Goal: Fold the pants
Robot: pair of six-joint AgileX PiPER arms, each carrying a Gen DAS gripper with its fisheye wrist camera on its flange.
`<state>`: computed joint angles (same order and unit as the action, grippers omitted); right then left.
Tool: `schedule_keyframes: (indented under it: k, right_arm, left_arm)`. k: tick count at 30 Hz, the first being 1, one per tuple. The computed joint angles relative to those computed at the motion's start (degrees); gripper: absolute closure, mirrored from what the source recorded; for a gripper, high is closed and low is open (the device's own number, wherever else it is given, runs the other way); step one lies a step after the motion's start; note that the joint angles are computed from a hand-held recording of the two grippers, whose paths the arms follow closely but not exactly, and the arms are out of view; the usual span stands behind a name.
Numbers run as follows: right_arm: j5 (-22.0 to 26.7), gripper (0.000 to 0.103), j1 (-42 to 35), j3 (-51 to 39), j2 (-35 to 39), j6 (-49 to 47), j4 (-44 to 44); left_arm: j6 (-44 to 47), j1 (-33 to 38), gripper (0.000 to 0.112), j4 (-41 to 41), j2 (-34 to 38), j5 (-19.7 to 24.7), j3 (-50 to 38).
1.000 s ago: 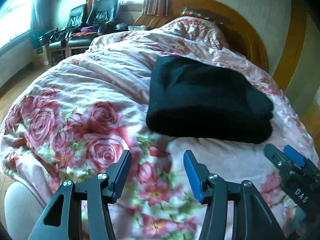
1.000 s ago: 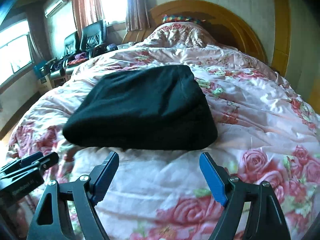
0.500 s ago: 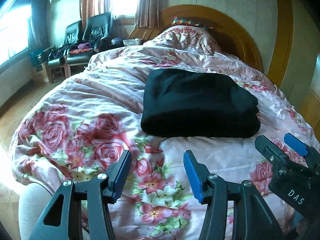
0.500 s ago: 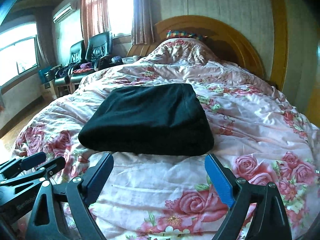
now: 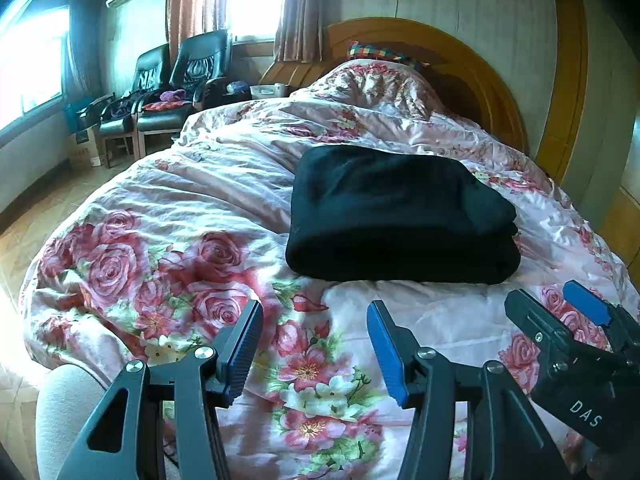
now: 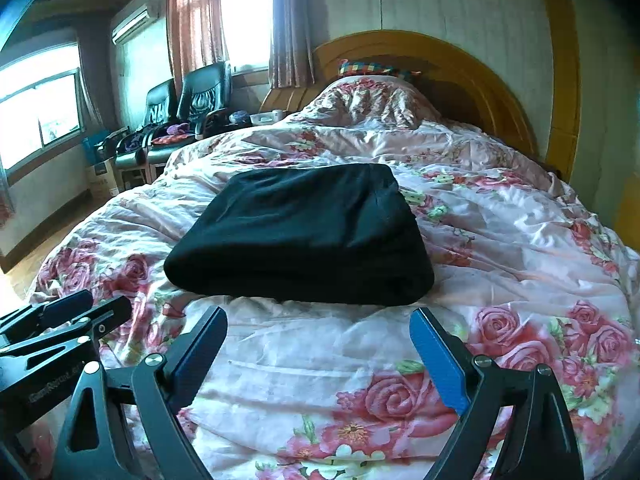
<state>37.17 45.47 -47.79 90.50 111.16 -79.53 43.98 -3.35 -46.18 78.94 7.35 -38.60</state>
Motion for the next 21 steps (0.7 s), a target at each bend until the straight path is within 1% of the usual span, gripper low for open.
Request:
schedule_keyframes:
  k: [5, 9, 11, 21]
  right_arm:
    - [-0.05, 0.01, 0.01, -0.23, 0.27, -0.11, 0.38]
    - [-0.76, 0.01, -0.68, 0.18, 0.05, 0.22, 0.36]
    - [-0.92, 0.01, -0.85, 0.38, -0.03, 0.41, 0.22]
    - [-1.91, 0.01, -1.38, 0.62, -0.02, -0.12, 0.25]
  left_arm:
    - [-0.75, -0.41, 0.058, 0.96, 0.39, -0.42, 0.0]
    - [0.56, -0.6, 0.058, -0.38, 0.5, -0.66, 0.2]
    - [-0.78, -0.7, 0.058, 0.81, 0.64, -0.95, 0.23]
    - [0.01, -0.03, 0.058, -0.42, 1.25, -0.62, 0.07]
